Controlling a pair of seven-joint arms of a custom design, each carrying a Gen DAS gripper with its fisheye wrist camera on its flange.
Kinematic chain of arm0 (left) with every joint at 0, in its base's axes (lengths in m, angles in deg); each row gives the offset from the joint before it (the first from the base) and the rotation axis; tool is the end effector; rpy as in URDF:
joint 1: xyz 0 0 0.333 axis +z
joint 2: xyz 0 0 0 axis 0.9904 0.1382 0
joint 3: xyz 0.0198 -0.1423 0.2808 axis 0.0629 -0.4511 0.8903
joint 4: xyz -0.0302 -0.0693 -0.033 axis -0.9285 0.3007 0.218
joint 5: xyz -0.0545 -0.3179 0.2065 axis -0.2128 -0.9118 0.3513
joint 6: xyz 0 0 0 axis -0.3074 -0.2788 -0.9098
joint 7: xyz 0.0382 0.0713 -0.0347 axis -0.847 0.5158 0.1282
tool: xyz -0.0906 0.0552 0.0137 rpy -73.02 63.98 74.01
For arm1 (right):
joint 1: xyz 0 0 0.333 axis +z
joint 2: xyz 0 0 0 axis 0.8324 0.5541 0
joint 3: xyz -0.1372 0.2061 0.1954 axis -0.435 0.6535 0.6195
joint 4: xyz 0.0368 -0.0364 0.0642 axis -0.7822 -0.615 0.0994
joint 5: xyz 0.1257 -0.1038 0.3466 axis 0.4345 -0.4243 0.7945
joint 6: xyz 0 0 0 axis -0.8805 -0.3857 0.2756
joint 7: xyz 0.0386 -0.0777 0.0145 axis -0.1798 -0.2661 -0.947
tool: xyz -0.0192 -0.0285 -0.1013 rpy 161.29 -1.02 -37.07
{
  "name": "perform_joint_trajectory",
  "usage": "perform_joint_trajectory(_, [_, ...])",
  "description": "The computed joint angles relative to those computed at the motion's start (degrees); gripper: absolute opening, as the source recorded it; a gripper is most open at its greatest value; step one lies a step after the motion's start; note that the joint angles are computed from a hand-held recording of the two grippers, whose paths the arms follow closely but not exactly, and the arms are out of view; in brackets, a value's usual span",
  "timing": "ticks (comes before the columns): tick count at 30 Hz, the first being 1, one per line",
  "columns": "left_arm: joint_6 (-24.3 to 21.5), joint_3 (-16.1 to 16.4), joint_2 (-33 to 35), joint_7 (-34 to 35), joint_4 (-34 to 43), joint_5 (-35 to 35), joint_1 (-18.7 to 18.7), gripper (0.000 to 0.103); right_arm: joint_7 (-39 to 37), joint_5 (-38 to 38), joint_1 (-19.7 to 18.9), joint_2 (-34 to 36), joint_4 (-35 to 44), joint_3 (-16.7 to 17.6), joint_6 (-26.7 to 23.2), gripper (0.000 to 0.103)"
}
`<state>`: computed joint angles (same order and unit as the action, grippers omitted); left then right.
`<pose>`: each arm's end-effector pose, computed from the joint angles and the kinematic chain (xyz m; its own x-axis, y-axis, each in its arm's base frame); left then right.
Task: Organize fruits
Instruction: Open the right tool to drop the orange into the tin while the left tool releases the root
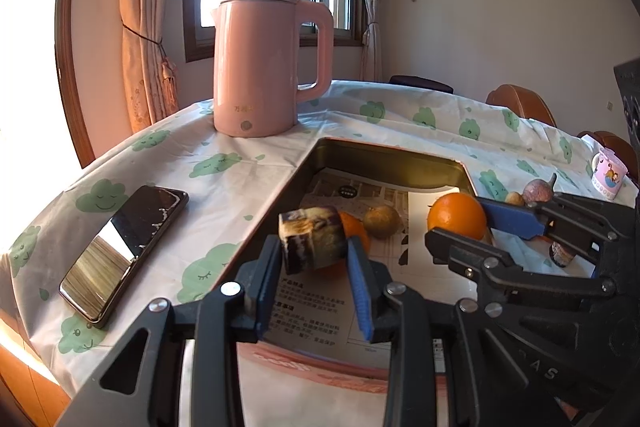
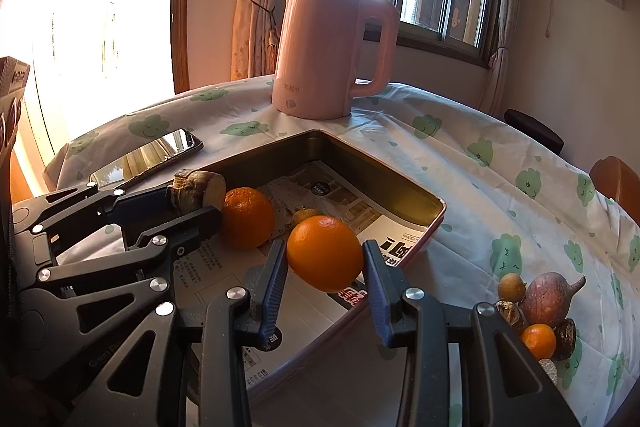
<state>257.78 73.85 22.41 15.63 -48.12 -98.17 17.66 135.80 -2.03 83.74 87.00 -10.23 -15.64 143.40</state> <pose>0.6348 -0.3690 0.3378 -0.0995 -0.9949 0.0138 -0.5412 0.0425 -0.8398 0.6524 0.2821 0.3458 0.3959 -0.9151 0.0766 -0.5258 -0.2942 -0.7981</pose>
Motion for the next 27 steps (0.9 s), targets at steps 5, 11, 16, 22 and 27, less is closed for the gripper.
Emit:
perform_joint_trajectory(5, [0.28,1.78,0.27,-0.34,-0.67,-0.26,-1.7,0.035,0.35,0.45,2.05,-0.03,-0.55,-2.42,1.04,0.042])
perform_joint_trajectory(11, [0.1,4.75,1.3,-1.23,-1.48,-1.6,-4.12,0.042,0.96,2.07,2.99,-0.26,-1.25,-3.69,1.89,0.051])
perform_joint_trajectory(16, [-0.24,6.71,2.01,-2.58,-2.14,-2.28,-5.51,0.052,1.44,3.73,4.72,-0.29,-1.78,-5.78,2.47,0.059])
perform_joint_trajectory(22, [0.09,7.4,1.94,-2.58,-2.6,-2.62,-6.2,0.055,2.24,5.74,6.58,-0.24,-2.37,-8.0,3.45,0.068])
perform_joint_trajectory(27, [1.35,8.41,1.9,-2.34,-3.62,-3.79,-7.47,0.076,2.24,8.96,7.15,-0.68,-4.17,-8.89,6.75,0.068])
